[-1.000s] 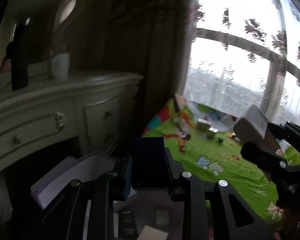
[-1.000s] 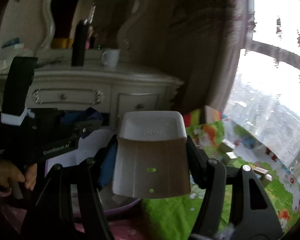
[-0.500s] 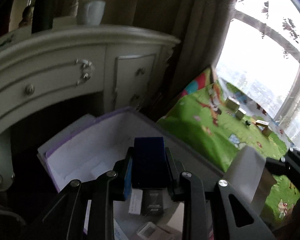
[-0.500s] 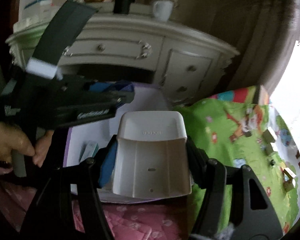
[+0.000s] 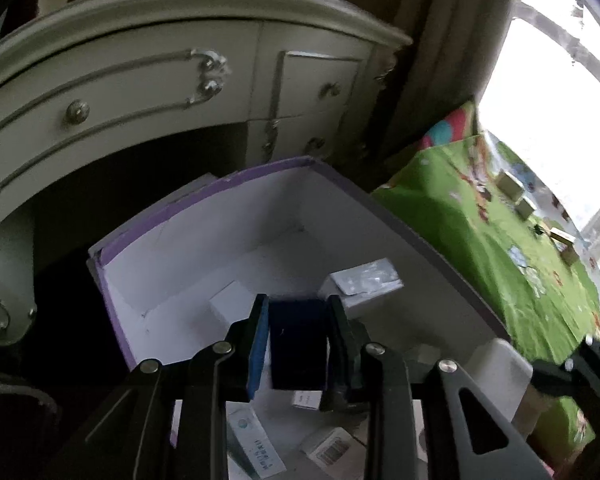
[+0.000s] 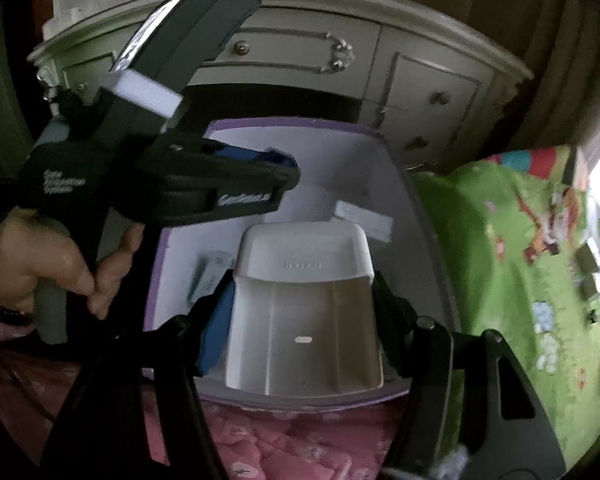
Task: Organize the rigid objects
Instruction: 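Open both tools to drop the tray and blue box into the bin, then move both open tools back over the items on the bed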
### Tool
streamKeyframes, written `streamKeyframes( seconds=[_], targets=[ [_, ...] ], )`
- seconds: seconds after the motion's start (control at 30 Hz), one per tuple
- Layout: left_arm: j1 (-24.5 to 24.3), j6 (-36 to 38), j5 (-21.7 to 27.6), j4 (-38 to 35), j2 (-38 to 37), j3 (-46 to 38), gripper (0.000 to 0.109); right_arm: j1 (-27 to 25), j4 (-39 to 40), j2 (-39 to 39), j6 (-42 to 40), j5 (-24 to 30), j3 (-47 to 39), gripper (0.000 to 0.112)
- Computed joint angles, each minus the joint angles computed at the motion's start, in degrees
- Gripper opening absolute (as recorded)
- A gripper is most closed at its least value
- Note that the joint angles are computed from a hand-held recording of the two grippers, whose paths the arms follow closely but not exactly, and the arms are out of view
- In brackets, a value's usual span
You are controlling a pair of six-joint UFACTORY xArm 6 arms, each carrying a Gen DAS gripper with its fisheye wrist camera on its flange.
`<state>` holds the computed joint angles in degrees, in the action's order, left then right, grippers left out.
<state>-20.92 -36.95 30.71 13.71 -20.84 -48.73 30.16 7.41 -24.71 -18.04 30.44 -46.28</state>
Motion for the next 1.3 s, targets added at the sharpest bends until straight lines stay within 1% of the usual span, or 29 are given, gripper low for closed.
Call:
streamKeyframes(
  seconds=[0.03,0.07,0.1,0.17,0.23,0.3,0.37,0.47,0.5,0.6,0.67,0.73,0.8,0.83,0.9,0.93,0.97,1.0,1.03,1.17,1.2,1.23,1.27,1.3],
  targets=[
    [0.0,-1.2,1.4,0.8,0.6,-0.9,0.050,-0.1,1.4,0.1,-0.9,0.3,0.0,0.069],
    [-0.1,-2.3,3.0,1.6,1.1,-1.7,0.073,-0.5,2.7,0.2,-1.8,0.8,-0.1,0.072],
    [-0.2,-3.3,4.2,2.4,1.5,-2.4,0.087,-1.0,3.5,0.0,-2.0,0.8,0.0,0.075],
    [-0.6,-5.1,5.1,4.2,2.1,-3.6,0.087,-2.5,3.9,-1.5,-0.6,-0.3,1.0,0.081],
    [-1.7,-6.1,6.1,6.1,3.3,-5.8,0.088,-4.6,5.5,-3.0,-0.2,-0.9,1.6,0.082],
    [-3.4,-5.0,6.3,5.7,5.4,-8.8,0.088,-8.8,5.6,-5.6,2.3,-2.4,3.0,0.086],
    [-5.3,-3.8,5.8,5.0,7.7,-11.7,0.088,-12.8,3.7,-7.0,5.9,-2.8,3.9,0.090],
    [-9.8,-3.1,5.6,6.7,13.9,-18.8,0.088,-21.8,1.0,-8.9,12.2,-1.9,5.3,0.090],
    [-11.3,-1.7,5.5,6.5,16.2,-21.4,0.089,-25.6,0.4,-9.4,14.2,-1.1,5.7,0.090],
    [-16.0,9.2,4.5,2.0,26.0,-31.8,0.092,-34.6,0.3,-9.4,17.1,-0.3,5.9,0.090],
    [-19.1,16.1,6.2,1.0,34.9,-41.7,0.092,-40.2,1.3,-6.4,18.4,0.5,3.6,0.090],
    [-21.3,21.2,9.6,-1.2,44.1,-52.6,0.092,-43.7,1.6,-0.9,18.5,0.6,-0.1,0.090],
    [-22.1,25.3,14.0,-6.1,52.9,-64.5,0.092,-45.5,3.2,4.6,16.0,0.1,-3.9,0.090],
    [-22.2,25.8,16.1,-7.5,57.3,-70.5,0.092,-46.0,4.8,7.7,14.0,-0.3,-6.3,0.090],
    [-22.3,23.9,21.5,-6.6,64.8,-82.1,0.093,-46.5,6.5,14.2,12.2,0.4,-12.1,0.090],
    [-22.4,22.9,22.2,-5.1,66.9,-85.4,0.093,-46.2,5.4,17.1,13.0,0.3,-14.7,0.090],
    [-22.2,23.2,23.0,-5.8,68.8,-88.4,0.096,-46.0,5.1,20.3,12.8,0.2,-17.7,0.090],
    [-22.1,23.1,23.8,-6.0,70.1,-90.4,0.101,-45.6,5.8,24.2,11.5,0.9,-21.8,0.090],
    [-22.0,23.0,24.2,-6.0,70.8,-91.4,0.103,-45.3,6.1,27.1,11.4,1.7,-24.9,0.090],
    [-21.8,22.2,21.4,-5.6,68.2,-86.5,0.103,-44.2,0.5,37.0,16.3,4.9,-35.8,0.091],
    [-21.8,22.2,21.0,-5.6,67.7,-85.6,0.103,-44.1,-0.5,38.0,17.2,5.0,-37.0,0.091],
    [-21.9,22.0,21.4,-5.5,68.7,-87.0,0.103,-43.9,-2.0,38.6,18.0,4.3,-37.5,0.091],
    [-21.9,22.0,21.5,-5.5,68.7,-87.0,0.103,-43.9,-2.7,38.9,17.9,4.2,-37.7,0.088],
    [-21.9,22.0,21.6,-5.5,68.9,-87.4,0.103,-43.8,-4.6,38.3,18.1,3.2,-36.7,0.079]
  ],
)
